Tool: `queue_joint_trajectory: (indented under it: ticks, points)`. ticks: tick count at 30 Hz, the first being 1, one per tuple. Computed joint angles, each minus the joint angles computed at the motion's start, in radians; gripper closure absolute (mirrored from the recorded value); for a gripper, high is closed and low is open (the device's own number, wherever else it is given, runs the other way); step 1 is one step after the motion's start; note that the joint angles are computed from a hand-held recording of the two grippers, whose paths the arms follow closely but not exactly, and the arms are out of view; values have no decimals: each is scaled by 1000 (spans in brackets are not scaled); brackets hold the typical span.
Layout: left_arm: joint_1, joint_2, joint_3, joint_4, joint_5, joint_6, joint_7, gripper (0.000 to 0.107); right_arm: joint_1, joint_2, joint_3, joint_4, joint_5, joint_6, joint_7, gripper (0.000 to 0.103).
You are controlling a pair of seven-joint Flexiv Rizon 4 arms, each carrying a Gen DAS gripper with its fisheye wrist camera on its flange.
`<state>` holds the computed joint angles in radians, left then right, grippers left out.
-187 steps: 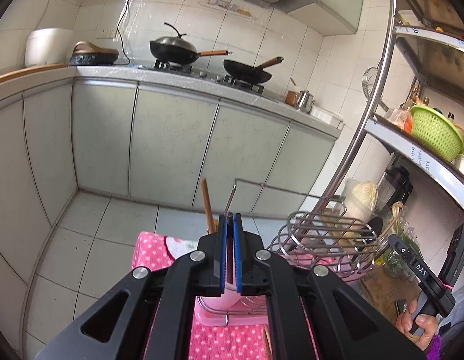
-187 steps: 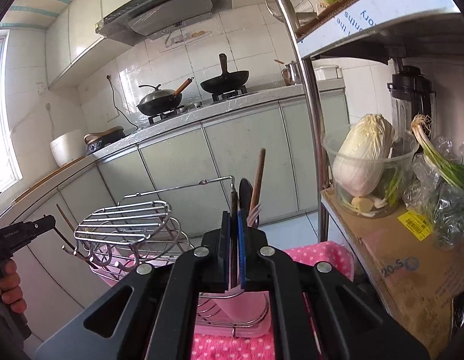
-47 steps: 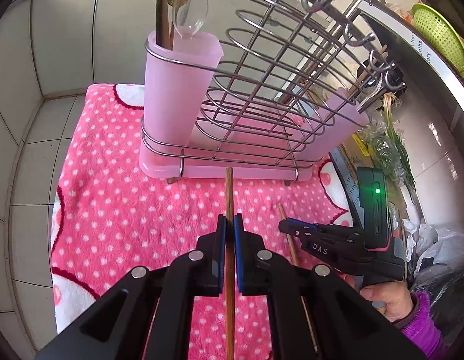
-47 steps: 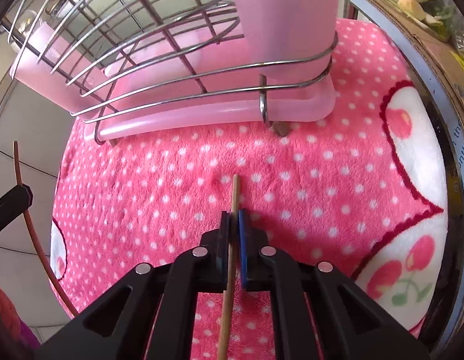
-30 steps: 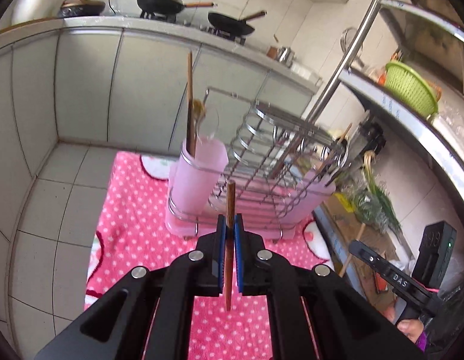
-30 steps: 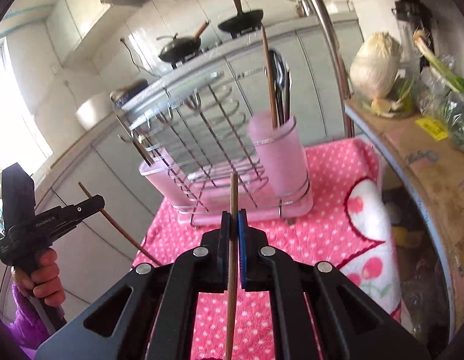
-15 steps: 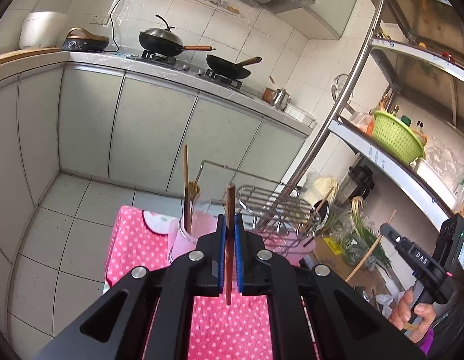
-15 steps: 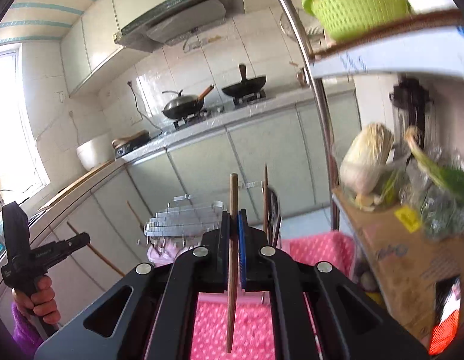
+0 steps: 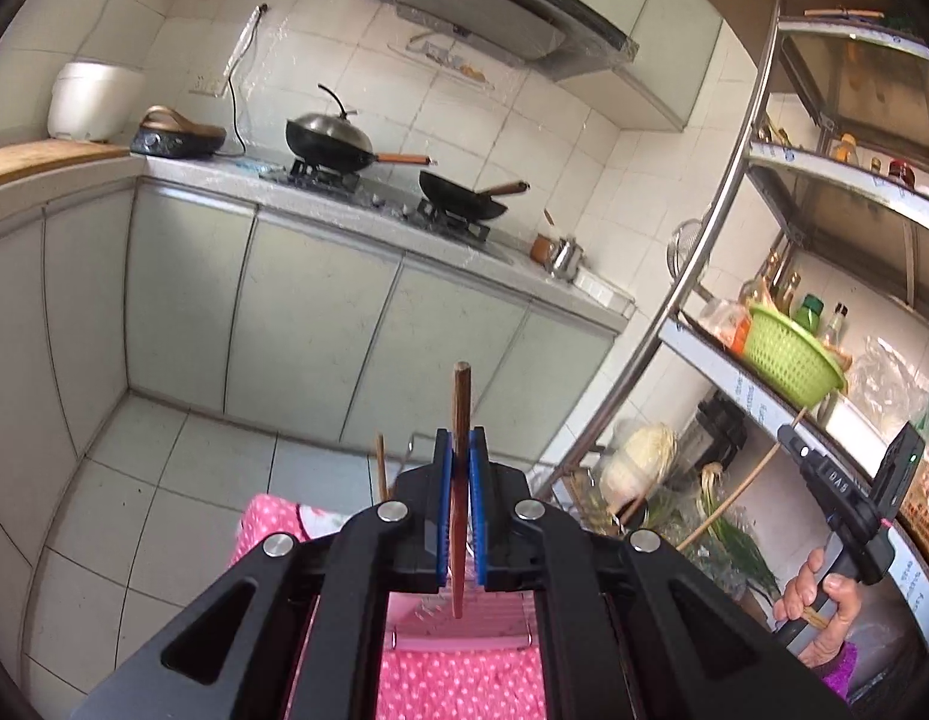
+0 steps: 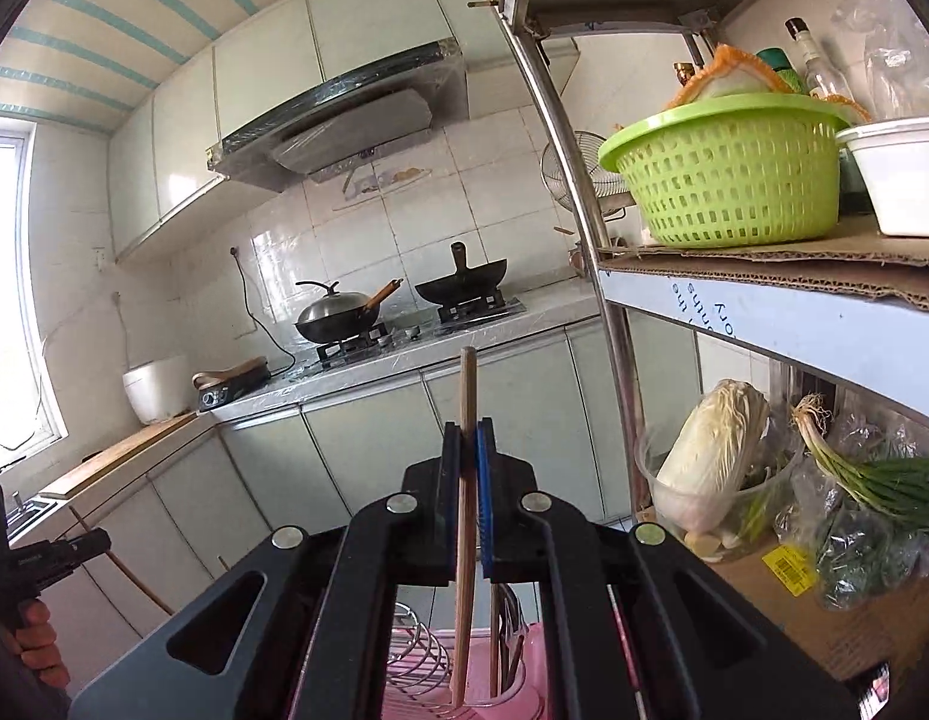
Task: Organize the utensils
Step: 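Carry both wooden chopsticks over the pink cup and open both tools to drop them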
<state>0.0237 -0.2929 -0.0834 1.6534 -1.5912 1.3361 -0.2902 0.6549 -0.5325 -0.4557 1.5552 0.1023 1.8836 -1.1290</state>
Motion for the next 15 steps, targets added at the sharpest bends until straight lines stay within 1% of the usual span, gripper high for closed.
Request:
queue_joint_trajectory:
  ticks: [3,5,7,9,11,15]
  points:
    - [2,-19,-6,-44,-23,20,24,102,6,-47,-35,-46,4,-19,15,97]
    - [-1,-40,-11,-74,-30,41,38,102,-9,-77,-36,-76,-4,-26,31,97]
    - [-4,-62,-16,-97,-11,66,33,102,-36,-92,-10,-93,-25,-38,45,97]
    - [-6,-84,-24,-114,5,93,37,102,-26,-113,-35,-101,-32,-43,58,97]
    - [-4,-106,-31,-125,44,113,19,102,-30,-126,-36,-106,-48,-51,66,97]
    - [22,-139,-48,-120,172,107,-89,102,-52,-142,-11,-107,-85,-69,87,97]
